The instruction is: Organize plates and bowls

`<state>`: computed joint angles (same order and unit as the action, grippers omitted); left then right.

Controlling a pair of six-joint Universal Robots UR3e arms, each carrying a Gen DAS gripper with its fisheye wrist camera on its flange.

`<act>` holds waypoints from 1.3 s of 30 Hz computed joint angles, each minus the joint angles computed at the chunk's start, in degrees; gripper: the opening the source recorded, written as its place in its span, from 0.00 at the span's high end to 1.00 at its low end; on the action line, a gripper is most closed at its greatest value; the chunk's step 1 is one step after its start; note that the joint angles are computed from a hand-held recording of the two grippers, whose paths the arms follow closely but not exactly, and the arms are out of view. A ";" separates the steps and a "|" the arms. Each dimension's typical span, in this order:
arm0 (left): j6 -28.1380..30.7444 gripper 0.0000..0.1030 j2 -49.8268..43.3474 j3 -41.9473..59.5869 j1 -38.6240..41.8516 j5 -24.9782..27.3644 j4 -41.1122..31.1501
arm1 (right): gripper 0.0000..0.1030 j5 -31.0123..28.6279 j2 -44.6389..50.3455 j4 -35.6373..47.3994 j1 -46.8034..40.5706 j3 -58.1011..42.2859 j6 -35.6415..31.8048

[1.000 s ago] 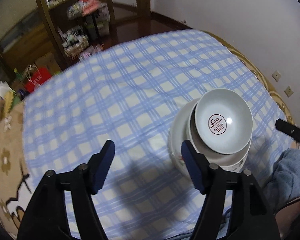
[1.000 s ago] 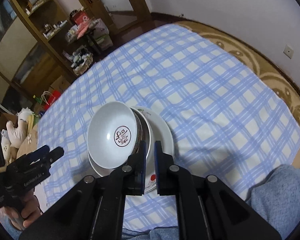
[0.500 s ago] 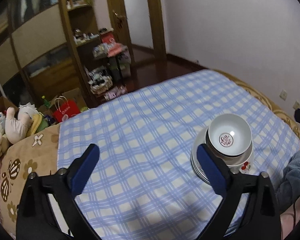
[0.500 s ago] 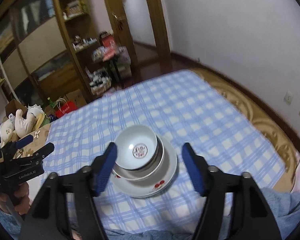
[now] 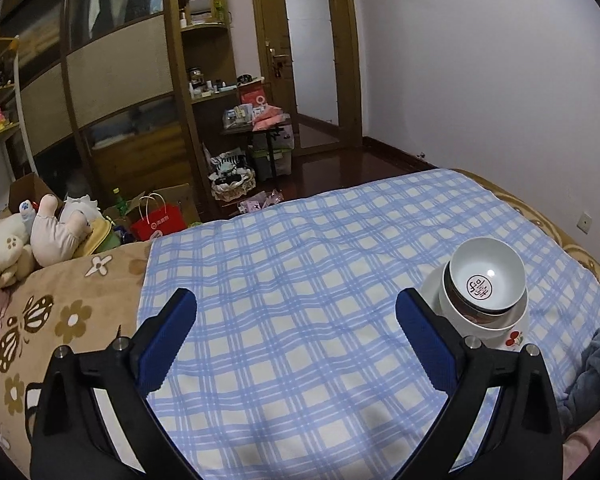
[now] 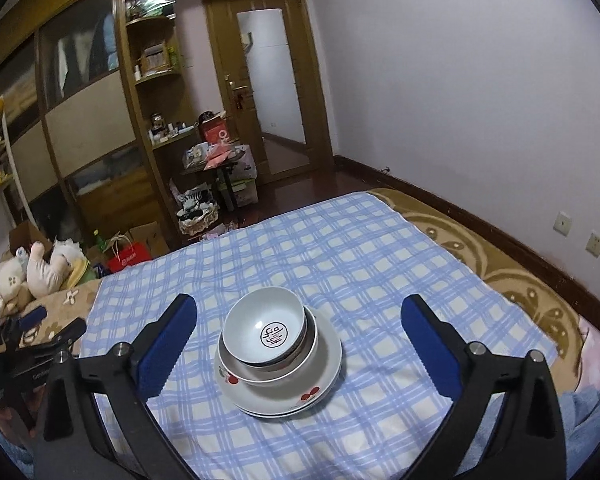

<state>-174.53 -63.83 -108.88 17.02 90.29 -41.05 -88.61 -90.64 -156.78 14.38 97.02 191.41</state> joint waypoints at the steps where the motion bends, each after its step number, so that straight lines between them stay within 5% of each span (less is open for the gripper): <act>1: 0.19 0.04 0.00 -0.17 -0.04 0.12 0.27 | 0.00 -0.64 0.43 -0.47 0.23 0.13 0.15; 8: 0.95 0.04 0.47 -2.42 -1.58 3.13 4.02 | 0.00 -6.77 2.45 -7.91 3.36 2.48 -0.59; 39: -0.12 0.04 1.04 -4.66 0.48 3.51 5.70 | 0.00 -10.36 5.45 -6.10 5.88 0.25 -1.64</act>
